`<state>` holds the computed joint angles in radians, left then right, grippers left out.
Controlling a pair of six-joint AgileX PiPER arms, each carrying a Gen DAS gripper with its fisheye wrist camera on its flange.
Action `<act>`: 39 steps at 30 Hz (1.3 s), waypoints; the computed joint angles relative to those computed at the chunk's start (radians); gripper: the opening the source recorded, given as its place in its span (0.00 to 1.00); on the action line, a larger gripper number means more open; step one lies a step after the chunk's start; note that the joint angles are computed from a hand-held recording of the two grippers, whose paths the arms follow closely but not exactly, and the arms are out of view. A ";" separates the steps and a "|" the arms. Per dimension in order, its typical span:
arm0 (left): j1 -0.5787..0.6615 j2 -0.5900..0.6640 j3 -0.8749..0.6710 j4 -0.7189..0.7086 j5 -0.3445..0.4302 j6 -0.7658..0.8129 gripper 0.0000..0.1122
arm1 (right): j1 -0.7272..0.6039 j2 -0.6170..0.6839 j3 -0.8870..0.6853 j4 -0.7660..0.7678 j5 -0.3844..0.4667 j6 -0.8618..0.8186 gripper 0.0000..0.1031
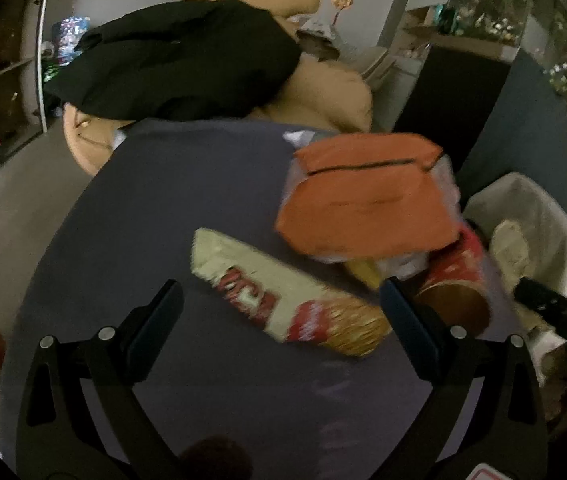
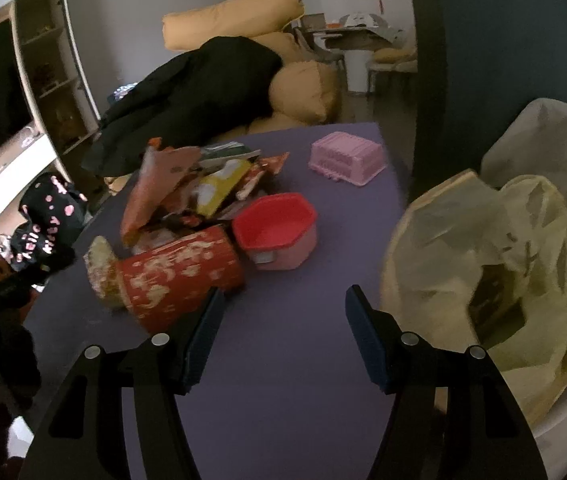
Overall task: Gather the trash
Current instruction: 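Move both tools toward the snack wrappers on the table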
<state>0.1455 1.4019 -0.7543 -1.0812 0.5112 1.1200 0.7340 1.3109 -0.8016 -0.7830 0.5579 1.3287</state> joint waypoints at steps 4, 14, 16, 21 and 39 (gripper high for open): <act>0.057 0.008 0.011 -0.004 0.049 0.004 0.83 | 0.072 0.025 -0.025 0.009 0.000 -0.006 0.58; 0.079 -0.003 0.010 0.013 0.113 -0.035 0.77 | 0.140 0.139 -0.141 0.054 -0.010 -0.096 0.58; 0.067 0.013 -0.005 0.045 0.112 -0.096 0.77 | 0.122 0.138 -0.129 0.060 -0.012 -0.093 0.58; 0.040 0.053 -0.030 0.087 0.098 -0.199 0.74 | 0.081 0.076 -0.052 0.007 0.046 0.002 0.58; -0.087 0.144 -0.129 0.120 0.042 -0.303 0.27 | 0.102 0.035 -0.032 0.065 -0.074 -0.040 0.58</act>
